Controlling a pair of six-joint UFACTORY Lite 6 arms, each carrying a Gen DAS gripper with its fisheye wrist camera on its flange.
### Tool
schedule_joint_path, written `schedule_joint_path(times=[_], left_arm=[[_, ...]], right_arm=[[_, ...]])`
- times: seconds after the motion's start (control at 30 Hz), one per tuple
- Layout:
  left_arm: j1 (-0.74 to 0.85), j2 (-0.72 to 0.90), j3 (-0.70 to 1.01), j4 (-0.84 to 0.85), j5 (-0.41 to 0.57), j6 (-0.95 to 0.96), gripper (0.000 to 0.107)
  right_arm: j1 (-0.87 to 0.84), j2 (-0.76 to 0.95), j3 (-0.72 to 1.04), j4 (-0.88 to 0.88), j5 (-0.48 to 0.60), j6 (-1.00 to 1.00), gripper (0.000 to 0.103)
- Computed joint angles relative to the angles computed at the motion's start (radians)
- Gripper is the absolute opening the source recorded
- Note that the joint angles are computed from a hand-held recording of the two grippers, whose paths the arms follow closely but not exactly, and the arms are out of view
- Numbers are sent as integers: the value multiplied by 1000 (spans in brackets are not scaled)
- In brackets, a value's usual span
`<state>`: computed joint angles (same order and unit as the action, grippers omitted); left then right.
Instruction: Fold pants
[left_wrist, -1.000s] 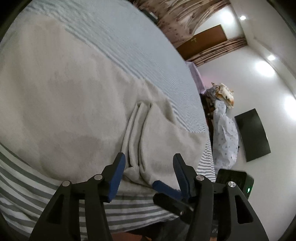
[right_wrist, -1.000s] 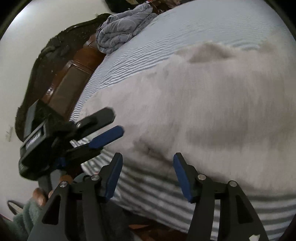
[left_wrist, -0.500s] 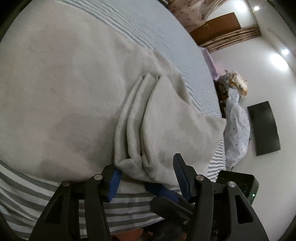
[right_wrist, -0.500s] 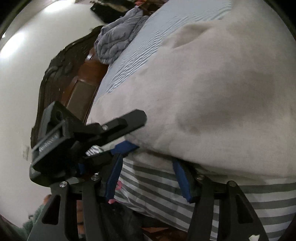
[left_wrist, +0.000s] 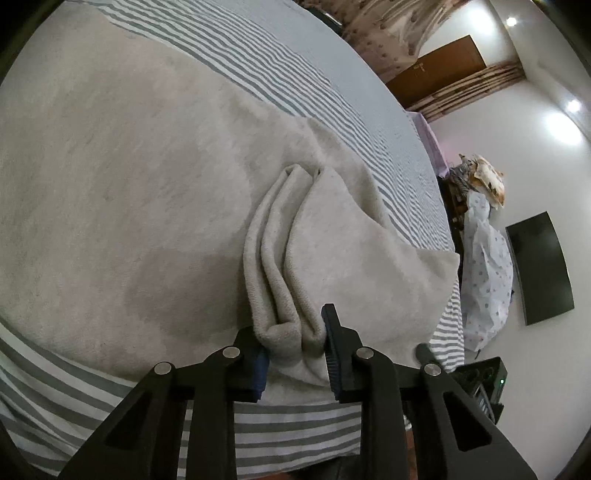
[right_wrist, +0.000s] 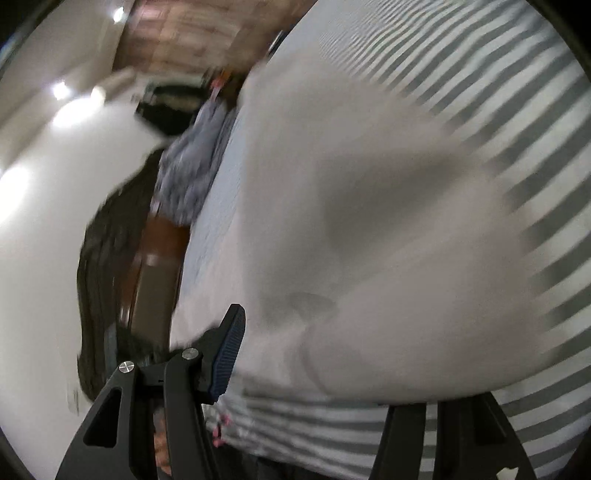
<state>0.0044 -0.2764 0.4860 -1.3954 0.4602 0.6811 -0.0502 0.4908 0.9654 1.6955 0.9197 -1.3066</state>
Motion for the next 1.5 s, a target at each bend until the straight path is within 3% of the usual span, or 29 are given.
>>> schedule_joint_path(times=[0.17,0.2,0.23,0.27,0.33,0.47,0.6,0.8,1.07,1.2,1.37,1.5], left_arm=[[-67,35,78,-16,-25,-56,25],[-82,38,103,11,-40,-85,25],[-93,44,131,43,-54,-118,25],[-110,49,165,77,-67,-161,24],[-116,68,232,110,-60,-199,24],[-146,62,336,230,-67,-288,24],[-132,-2,325,260,-64,-264,24],[-40,-84,160,198,-41,-81,24],[4,-27,-16,76,-85,109,25],[34,-70,-26,161,-25,50,30],[61,-178,-48,328,1,-88,33],[75,-269,-63,484,-6,-238,33]], right_arm=[[-161,99,46,3,133,110,39],[-164,99,45,8,131,115,31],[-154,80,42,0,97,115,19],[-138,36,29,-8,39,100,14],[-118,-24,14,-18,-19,89,13],[-102,-117,1,-39,-64,93,13],[-52,-162,-14,-86,-107,95,13],[32,-112,-34,-98,-181,66,13],[57,-96,-10,-174,-201,165,20],[68,-159,-13,-343,-194,299,34],[92,-316,-68,-596,-134,388,35],[123,-406,-72,-668,-48,377,35]])
